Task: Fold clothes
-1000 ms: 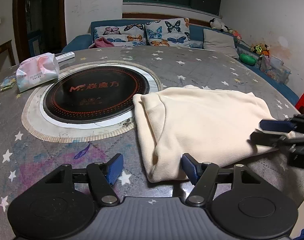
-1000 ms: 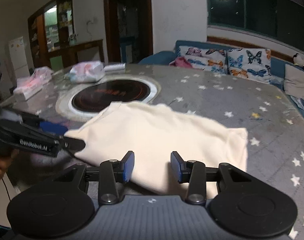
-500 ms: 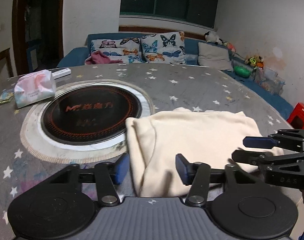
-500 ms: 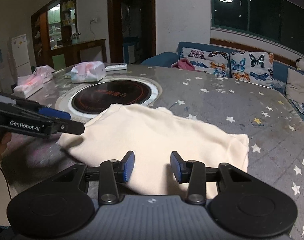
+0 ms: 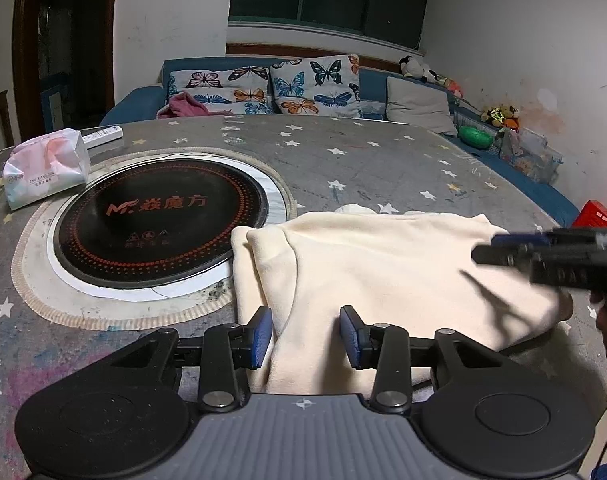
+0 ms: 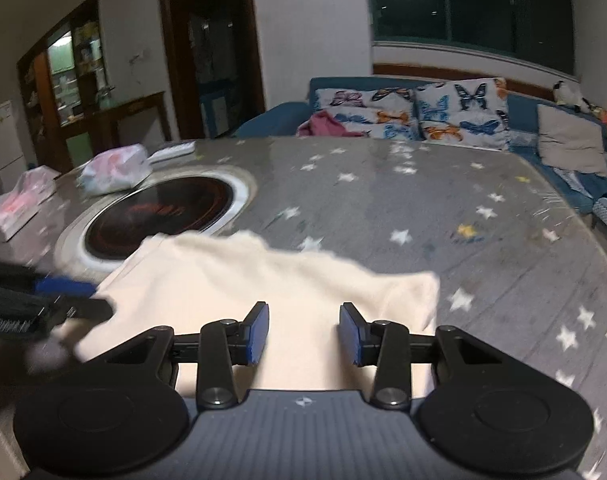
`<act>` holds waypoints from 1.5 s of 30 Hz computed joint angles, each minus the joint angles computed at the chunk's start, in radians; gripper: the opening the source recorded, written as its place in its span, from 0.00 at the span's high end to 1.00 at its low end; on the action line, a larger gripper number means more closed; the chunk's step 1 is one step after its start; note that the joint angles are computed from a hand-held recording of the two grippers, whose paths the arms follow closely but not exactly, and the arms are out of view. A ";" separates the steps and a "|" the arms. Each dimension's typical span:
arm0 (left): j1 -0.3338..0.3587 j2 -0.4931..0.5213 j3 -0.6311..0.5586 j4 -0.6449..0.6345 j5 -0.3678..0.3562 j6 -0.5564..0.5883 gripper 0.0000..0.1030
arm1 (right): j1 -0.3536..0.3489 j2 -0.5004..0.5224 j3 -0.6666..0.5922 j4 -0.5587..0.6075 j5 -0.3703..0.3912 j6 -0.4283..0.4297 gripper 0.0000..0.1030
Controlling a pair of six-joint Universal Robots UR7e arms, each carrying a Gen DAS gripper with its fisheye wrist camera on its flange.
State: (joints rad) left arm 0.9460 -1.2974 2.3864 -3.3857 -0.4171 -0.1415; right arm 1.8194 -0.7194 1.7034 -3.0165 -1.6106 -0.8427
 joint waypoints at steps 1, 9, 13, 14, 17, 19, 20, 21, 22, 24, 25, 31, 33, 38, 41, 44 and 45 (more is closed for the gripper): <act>0.001 0.001 0.000 -0.001 -0.001 0.002 0.60 | 0.000 0.011 -0.019 0.004 -0.006 0.010 0.62; 0.005 -0.008 0.001 0.013 -0.015 -0.004 0.59 | 0.014 0.075 -0.120 0.045 -0.069 0.050 0.71; 0.011 -0.012 -0.002 0.017 -0.024 -0.004 0.59 | 0.029 0.095 -0.145 0.077 -0.043 0.030 0.75; 0.012 -0.013 -0.002 0.018 -0.026 -0.005 0.59 | 0.034 0.103 -0.155 0.087 -0.041 0.028 0.75; 0.014 -0.016 -0.004 0.024 -0.030 -0.009 0.58 | 0.051 0.137 -0.185 0.103 -0.071 0.019 0.75; 0.015 -0.018 -0.005 0.030 -0.032 -0.012 0.58 | 0.059 0.159 -0.204 0.107 -0.104 0.017 0.75; 0.015 -0.020 -0.005 0.036 -0.032 -0.016 0.58 | 0.062 0.162 -0.204 0.098 -0.110 0.008 0.75; 0.015 -0.021 -0.006 0.043 -0.031 -0.022 0.56 | 0.066 0.165 -0.203 0.090 -0.117 0.000 0.75; 0.015 -0.024 -0.007 0.051 -0.029 -0.029 0.56 | 0.069 0.165 -0.202 0.087 -0.124 -0.001 0.75; 0.013 -0.029 -0.007 0.064 -0.028 -0.040 0.56 | 0.072 0.161 -0.194 0.077 -0.128 0.001 0.75; 0.010 -0.031 -0.007 0.068 -0.025 -0.046 0.55 | 0.073 0.158 -0.187 0.071 -0.128 0.001 0.74; -0.013 -0.052 0.008 0.114 0.015 -0.105 0.46 | 0.076 0.128 -0.125 0.031 -0.110 -0.012 0.72; -0.014 -0.063 0.012 0.129 0.025 -0.121 0.43 | 0.080 0.117 -0.113 0.038 -0.098 -0.018 0.67; -0.023 -0.079 0.018 0.173 0.042 -0.175 0.31 | 0.075 0.070 -0.046 0.028 -0.078 -0.038 0.60; -0.029 -0.079 0.020 0.179 0.047 -0.184 0.28 | 0.071 0.040 -0.011 0.021 -0.068 -0.035 0.56; -0.037 -0.081 0.021 0.196 0.053 -0.200 0.24 | 0.067 0.015 0.022 0.010 -0.063 -0.034 0.49; -0.040 -0.079 0.023 0.196 0.055 -0.202 0.22 | 0.066 0.007 0.034 0.003 -0.062 -0.038 0.47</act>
